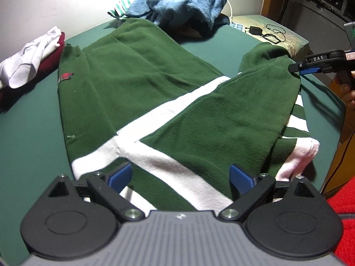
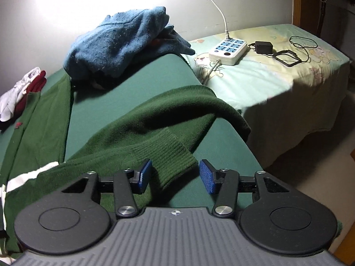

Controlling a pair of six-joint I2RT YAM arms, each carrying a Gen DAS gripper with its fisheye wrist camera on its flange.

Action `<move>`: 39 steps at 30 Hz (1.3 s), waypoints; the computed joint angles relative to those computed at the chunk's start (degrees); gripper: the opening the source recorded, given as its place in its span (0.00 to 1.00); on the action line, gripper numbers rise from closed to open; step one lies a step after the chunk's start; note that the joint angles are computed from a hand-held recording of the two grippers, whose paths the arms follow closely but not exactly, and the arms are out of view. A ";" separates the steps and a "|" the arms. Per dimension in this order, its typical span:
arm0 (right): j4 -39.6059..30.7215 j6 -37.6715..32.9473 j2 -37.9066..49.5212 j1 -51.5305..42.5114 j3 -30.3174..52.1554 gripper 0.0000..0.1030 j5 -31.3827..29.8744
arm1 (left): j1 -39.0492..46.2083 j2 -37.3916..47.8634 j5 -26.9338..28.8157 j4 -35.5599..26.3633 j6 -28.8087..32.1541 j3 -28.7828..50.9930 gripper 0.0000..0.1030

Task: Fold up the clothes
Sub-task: 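Pull the cardigan edge with the right gripper and release it flat, then grasp the ribbed sleeve cuff with the right gripper and lift the sleeve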

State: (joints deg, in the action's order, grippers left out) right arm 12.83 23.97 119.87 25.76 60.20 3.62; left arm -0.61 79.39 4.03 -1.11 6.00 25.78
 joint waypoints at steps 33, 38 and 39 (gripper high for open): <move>8.44 24.44 5.15 -0.78 19.91 0.05 -29.94 | -14.09 -7.55 -11.74 -6.94 -6.50 -5.28 0.82; 5.46 25.51 9.42 0.86 30.10 0.05 -30.99 | -14.00 -8.93 -12.21 -6.46 -7.65 -6.22 0.69; 4.82 25.62 10.29 1.19 32.11 0.05 -31.24 | -13.48 -9.42 -11.85 -6.37 -7.72 -6.48 0.69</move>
